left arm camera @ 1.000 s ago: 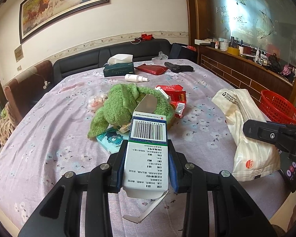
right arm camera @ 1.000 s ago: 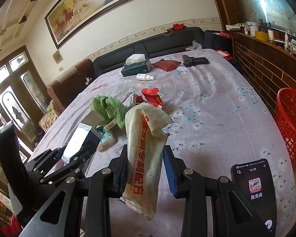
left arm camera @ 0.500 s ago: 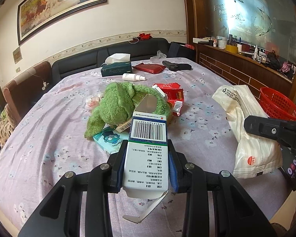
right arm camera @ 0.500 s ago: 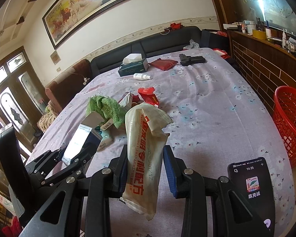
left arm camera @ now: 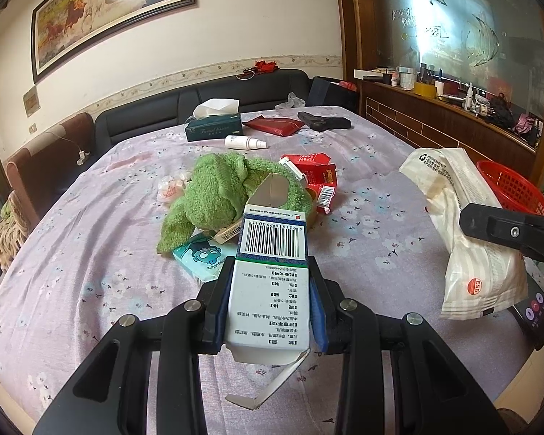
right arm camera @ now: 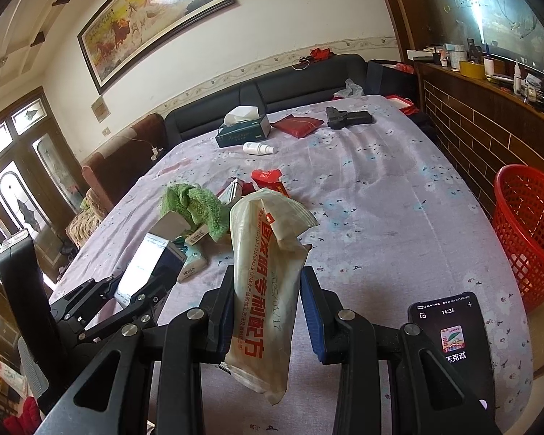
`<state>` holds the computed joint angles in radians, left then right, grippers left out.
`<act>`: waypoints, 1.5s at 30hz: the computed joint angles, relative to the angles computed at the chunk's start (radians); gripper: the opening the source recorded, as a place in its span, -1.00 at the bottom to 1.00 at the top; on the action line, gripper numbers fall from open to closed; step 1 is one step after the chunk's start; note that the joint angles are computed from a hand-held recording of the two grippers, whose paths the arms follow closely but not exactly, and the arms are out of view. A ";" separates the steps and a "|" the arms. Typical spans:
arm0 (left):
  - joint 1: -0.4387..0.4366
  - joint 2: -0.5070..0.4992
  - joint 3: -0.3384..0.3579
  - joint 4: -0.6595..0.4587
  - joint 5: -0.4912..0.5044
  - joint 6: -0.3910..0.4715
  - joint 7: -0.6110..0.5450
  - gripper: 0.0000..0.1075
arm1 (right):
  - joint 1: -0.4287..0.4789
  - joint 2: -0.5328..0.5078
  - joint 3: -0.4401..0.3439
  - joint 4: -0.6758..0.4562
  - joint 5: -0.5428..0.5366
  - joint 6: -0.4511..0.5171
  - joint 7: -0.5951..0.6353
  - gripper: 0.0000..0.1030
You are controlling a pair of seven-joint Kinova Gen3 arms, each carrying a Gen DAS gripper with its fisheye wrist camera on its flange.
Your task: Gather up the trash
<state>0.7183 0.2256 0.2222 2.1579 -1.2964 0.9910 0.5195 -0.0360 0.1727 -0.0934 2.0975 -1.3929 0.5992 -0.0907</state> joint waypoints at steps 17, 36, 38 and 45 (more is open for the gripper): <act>-0.036 -0.049 0.011 0.028 -0.015 -0.064 0.013 -0.36 | -0.009 0.001 -0.010 -0.025 0.079 -0.035 -0.100 -0.29; -0.068 -0.057 0.005 -0.011 -0.050 -0.119 -0.055 -0.36 | 0.036 0.011 -0.029 -0.053 0.089 -0.019 -0.125 -0.29; -0.065 -0.053 0.007 -0.019 -0.052 -0.115 -0.060 -0.36 | 0.040 0.009 -0.022 -0.050 0.081 -0.013 -0.113 -0.29; -0.065 -0.046 0.000 -0.031 -0.046 -0.126 -0.076 -0.36 | 0.041 0.019 -0.010 -0.057 0.098 -0.002 -0.127 -0.29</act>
<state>0.6533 0.1794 0.2223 2.1273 -1.3419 0.8653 0.4435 0.0053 0.1915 -0.1036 2.0406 -1.2951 0.5976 -0.2173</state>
